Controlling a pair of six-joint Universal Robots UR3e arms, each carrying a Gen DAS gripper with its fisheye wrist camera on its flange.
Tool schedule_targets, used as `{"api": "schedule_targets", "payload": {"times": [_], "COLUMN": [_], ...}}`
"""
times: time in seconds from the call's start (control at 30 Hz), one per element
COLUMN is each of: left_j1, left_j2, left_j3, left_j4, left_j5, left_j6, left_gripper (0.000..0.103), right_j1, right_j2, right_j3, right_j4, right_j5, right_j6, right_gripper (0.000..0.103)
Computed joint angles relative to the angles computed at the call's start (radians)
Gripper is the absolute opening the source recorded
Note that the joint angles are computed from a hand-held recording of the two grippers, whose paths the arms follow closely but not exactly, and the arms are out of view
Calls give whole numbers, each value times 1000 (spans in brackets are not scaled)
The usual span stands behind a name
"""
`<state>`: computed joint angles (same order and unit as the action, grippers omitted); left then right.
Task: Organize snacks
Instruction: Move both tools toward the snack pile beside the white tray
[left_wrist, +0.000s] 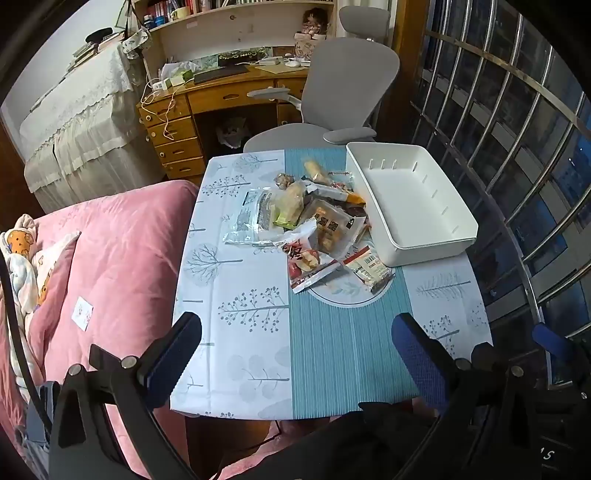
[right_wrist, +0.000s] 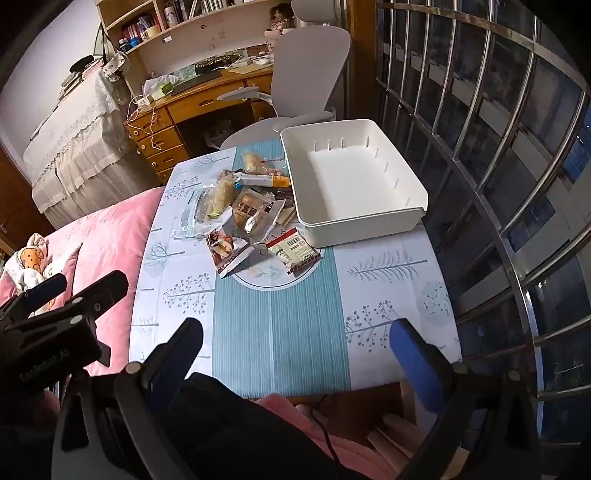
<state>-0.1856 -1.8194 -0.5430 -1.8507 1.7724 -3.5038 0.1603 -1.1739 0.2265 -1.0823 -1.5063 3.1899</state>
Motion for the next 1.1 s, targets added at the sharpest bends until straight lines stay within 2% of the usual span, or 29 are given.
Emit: {"api": "schedule_targets", "payload": {"times": [0.17, 0.27, 0.5, 0.63, 0.77, 1.1], "left_j1": [-1, 1, 4, -4, -49, -130], "left_j2": [-9, 10, 6, -6, -8, -133], "left_j3": [24, -22, 11, 48, 9, 210], "left_j4": [-20, 12, -17, -45, -20, -139], "left_j5": [5, -4, -4, -5, 14, 72], "left_j6": [-4, 3, 2, -9, -62, -167], "left_gripper": [102, 102, 102, 99, 98, 98], "right_j1": [-10, -11, -16, -22, -63, -151], "right_j2": [-37, -61, -42, -89, -148, -183], "right_j3": [79, 133, 77, 177, 288, 334], "right_j4": [-47, -79, -37, -89, -125, -96], "right_j5": [14, 15, 20, 28, 63, 132], "right_j6": [-9, -11, -12, -19, -59, -166], "right_gripper": [102, 102, 102, 102, 102, 102]}}
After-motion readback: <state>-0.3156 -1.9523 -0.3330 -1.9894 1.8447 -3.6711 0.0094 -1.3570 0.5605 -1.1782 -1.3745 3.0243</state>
